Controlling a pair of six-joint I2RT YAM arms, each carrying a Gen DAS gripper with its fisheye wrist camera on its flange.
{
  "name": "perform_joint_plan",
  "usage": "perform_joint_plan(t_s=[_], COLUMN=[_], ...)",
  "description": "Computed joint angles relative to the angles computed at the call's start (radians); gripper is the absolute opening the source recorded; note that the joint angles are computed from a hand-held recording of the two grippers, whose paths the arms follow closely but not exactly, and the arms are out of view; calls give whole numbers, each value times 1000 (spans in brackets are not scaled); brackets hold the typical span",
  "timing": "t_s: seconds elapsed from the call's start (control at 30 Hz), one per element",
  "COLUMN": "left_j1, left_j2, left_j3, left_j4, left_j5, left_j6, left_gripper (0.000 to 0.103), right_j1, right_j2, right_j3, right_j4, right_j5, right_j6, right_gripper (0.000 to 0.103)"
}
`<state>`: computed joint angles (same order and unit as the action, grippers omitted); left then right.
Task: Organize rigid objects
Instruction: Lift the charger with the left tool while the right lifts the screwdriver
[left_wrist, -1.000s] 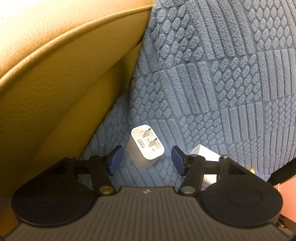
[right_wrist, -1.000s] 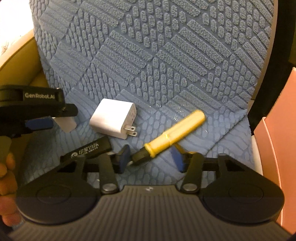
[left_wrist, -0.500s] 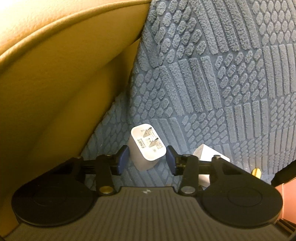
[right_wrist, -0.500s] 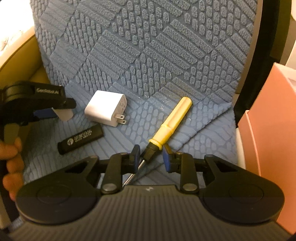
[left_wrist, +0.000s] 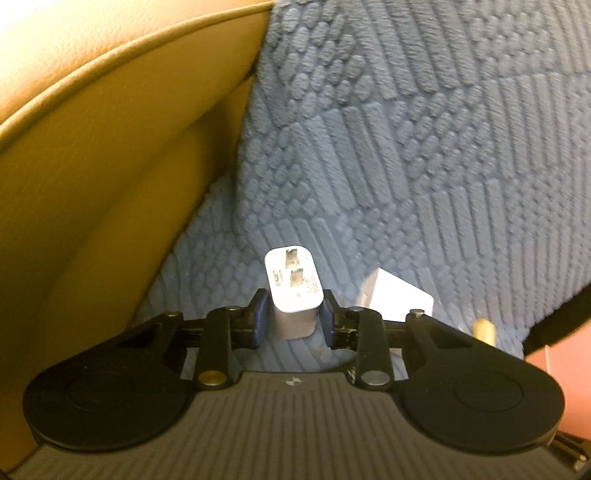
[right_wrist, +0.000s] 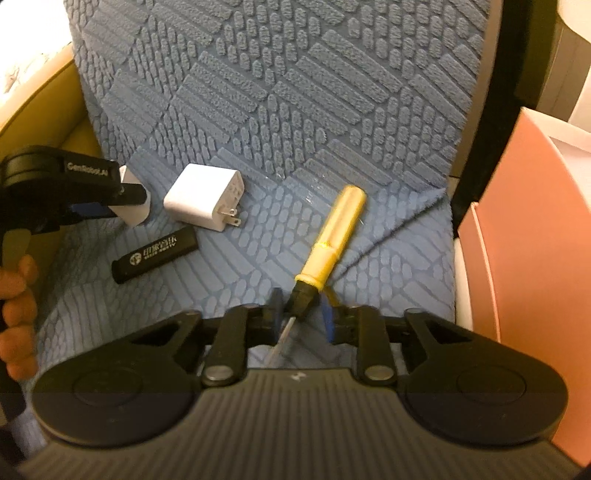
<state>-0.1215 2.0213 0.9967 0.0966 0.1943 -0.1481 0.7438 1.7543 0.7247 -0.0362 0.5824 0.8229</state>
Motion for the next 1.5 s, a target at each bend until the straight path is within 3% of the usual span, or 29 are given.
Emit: perform_joint_plan(t_s=[0.2,0.6,1.03,1.3,1.5], left_j1=[-5,6,-28,-20,-13], left_j2=[-78,-386,-617,-787,-831], left_j3=[-69,-347,-592,-706,-733], left_j4=[-7,-36,-71,-135,-175], left_j5=[44,147,162,158,173], left_j6=[10,126,184,201,201], left_gripper=[31,30,31,31,35], right_j1=[38,125,375,566,569], right_j2=[-15,-117,-85,-73,-83], right_j3=[-21,-118,-130,-129,-157], right_j4=[-28,-89,-275,-429,-374], right_j5=[23,44,108,115,98], right_j6=[35,147,423,673,671], right_gripper=[16,15,15,16,18])
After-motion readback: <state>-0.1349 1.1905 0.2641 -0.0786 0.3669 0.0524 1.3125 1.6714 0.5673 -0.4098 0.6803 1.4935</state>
